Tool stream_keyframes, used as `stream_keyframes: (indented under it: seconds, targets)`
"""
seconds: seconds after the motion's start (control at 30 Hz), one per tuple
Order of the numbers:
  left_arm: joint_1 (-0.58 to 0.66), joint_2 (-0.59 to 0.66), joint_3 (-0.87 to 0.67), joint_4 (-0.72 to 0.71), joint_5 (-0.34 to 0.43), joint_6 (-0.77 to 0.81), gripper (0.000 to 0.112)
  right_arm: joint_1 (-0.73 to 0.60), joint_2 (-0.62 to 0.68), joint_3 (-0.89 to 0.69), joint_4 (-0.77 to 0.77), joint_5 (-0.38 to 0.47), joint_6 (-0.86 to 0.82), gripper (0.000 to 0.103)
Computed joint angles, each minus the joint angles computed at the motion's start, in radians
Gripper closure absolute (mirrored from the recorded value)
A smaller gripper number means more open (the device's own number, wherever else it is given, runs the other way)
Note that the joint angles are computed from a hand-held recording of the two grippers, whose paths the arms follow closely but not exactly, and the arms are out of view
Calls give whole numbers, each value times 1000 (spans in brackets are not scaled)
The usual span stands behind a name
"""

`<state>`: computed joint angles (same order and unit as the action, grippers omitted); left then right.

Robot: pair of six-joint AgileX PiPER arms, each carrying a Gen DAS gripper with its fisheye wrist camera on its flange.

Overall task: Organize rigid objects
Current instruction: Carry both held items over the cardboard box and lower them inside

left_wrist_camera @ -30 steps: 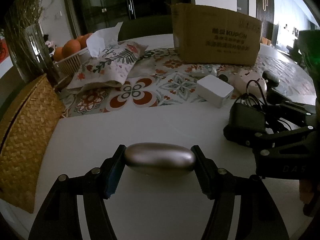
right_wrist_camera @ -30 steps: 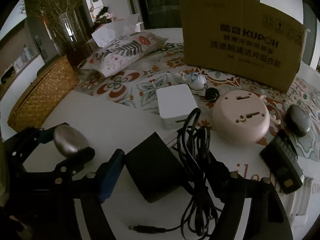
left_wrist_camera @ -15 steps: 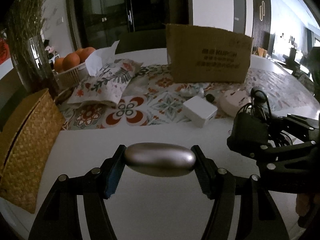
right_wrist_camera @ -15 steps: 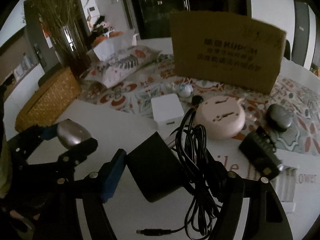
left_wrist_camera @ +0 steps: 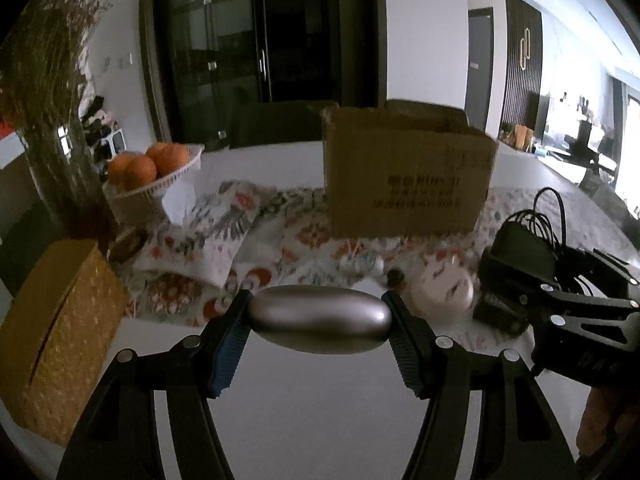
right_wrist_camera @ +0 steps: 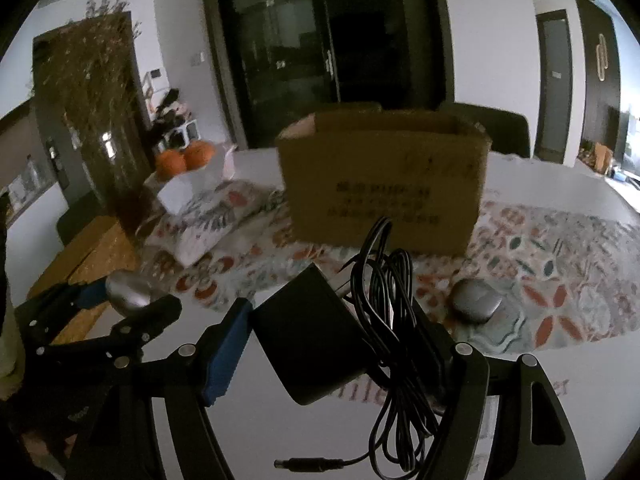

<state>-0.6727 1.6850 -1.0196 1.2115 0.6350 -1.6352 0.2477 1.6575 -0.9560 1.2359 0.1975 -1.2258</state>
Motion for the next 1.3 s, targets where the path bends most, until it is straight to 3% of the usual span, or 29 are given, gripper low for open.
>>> stream_keyframes:
  seconds: [0.2, 0.57, 1.03, 1.3]
  targets:
    - [18, 35, -128, -33, 18, 85, 48, -34, 4, -72, -94, 1, 111, 29]
    - [91, 147, -390, -169, -35, 328, 48, -76, 64, -273, -451, 25, 478, 29]
    - [151, 263, -700, -385, -4, 677, 48, -124, 204, -573, -638, 190, 694, 29]
    - [211, 400, -991, -674, 69, 979, 48, -134, 302, -792, -767, 297, 817, 28]
